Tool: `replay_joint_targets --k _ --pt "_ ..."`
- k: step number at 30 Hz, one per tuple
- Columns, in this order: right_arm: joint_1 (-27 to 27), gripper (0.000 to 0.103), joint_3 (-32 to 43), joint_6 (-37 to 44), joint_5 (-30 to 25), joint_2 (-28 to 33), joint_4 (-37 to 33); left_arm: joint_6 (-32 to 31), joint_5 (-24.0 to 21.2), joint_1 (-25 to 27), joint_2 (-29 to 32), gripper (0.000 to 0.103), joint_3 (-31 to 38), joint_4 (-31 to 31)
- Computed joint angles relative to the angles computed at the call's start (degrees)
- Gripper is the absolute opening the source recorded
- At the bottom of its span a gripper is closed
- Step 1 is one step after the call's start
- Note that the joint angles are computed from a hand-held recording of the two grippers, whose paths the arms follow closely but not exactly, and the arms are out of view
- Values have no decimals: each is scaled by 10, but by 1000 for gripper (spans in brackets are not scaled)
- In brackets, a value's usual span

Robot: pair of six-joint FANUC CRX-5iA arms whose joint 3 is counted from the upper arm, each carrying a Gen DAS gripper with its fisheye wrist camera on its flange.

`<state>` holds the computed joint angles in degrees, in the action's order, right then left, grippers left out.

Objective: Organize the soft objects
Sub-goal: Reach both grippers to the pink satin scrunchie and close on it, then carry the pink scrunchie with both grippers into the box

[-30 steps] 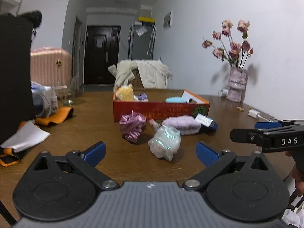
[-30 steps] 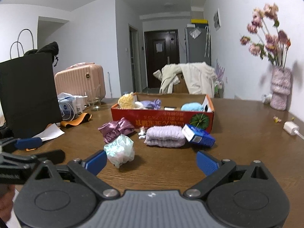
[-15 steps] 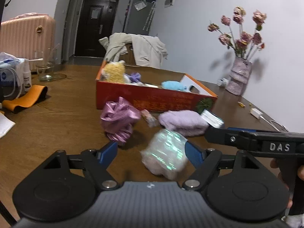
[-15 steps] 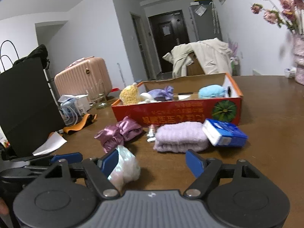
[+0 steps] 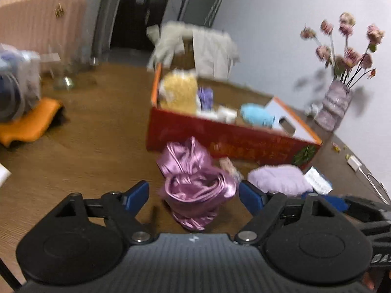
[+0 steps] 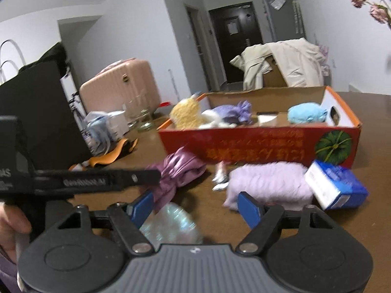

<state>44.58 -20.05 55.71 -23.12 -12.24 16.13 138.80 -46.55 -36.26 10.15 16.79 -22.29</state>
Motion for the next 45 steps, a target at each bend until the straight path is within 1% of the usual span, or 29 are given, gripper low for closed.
replay_joint_targets --k 1,2,3,5,8,10,12,14,16,17,19,20,21,22,24,25,26,28,29,30,31,33,36,38,40,42,43,44,45 --pt "-3 75 -2 -9 1 0 8 -7 0 6 5 58 0 17" --pt "-5 75 -2 -14 0 0 11 -11 4 10 8 37 -1 28" --pt "-7 75 -4 -20 0 -2 17 -14 17 12 4 27 -9 31" --pt "-6 75 -15 -41 4 -9 37 13 26 5 -7 24 -16 12" --pt "-2 75 -39 -77 15 -30 83 57 27 -22 -37 23 -23 -43" --pt "-1 75 -52 -85 19 -48 99 57 51 -38 -73 23 -52 -51" --pt "0 75 -63 -101 19 -64 123 42 75 -48 -110 23 -88 -34" --pt "2 75 -78 -121 15 -85 151 10 104 -54 -142 23 -128 13" --pt "2 75 -95 -152 10 -104 183 -42 139 -52 -159 23 -165 87" --pt "3 75 -102 -168 6 -111 199 -86 167 -52 -167 23 -188 129" --pt "5 75 -115 -193 -7 -126 218 -208 227 -45 -176 23 -239 240" --pt "9 75 -118 -193 -16 -135 215 -254 236 -45 -174 24 -253 287" --pt "14 75 -118 -185 -31 -141 204 -282 217 -47 -162 24 -250 312" --pt "23 75 -117 -174 -50 -145 191 -284 196 -50 -151 24 -240 307" --pt "40 75 -118 -142 -77 -155 159 -234 144 -58 -129 24 -208 252" --pt "48 75 -119 -133 -88 -159 146 -221 141 -59 -128 24 -208 241" --pt "54 75 -121 -127 -94 -162 135 -222 147 -56 -129 26 -218 249" --pt "57 75 -120 -110 -98 -163 94 -254 178 -42 -144 40 -257 293" --pt "57 75 -118 -106 -96 -159 79 -249 188 -41 -148 52 -263 289" --pt "58 75 -118 -106 -96 -155 74 -217 177 -43 -152 53 -254 254" --pt "61 74 -118 -108 -99 -150 75 -171 155 -49 -150 53 -235 203" --pt "65 70 -113 -89 -98 -143 58 -71 93 -67 -141 54 -191 98" --pt "68 64 -105 -76 -97 -133 35 29 31 -85 -139 54 -165 26" --pt "69 61 -97 -65 -99 -127 21 56 25 -88 -146 54 -167 14" --pt "68 50 -88 -50 -104 -123 2 67 37 -88 -155 54 -175 20" --pt "67 39 -78 -27 -114 -119 -24 39 75 -78 -166 57 -195 56" --pt "68 39 -78 -29 -114 -118 -23 28 88 -76 -166 58 -199 69" --pt "68 38 -79 -28 -113 -119 -25 19 92 -77 -165 63 -201 76" --pt "65 37 -77 -25 -113 -119 -31 17 83 -81 -155 64 -191 74"
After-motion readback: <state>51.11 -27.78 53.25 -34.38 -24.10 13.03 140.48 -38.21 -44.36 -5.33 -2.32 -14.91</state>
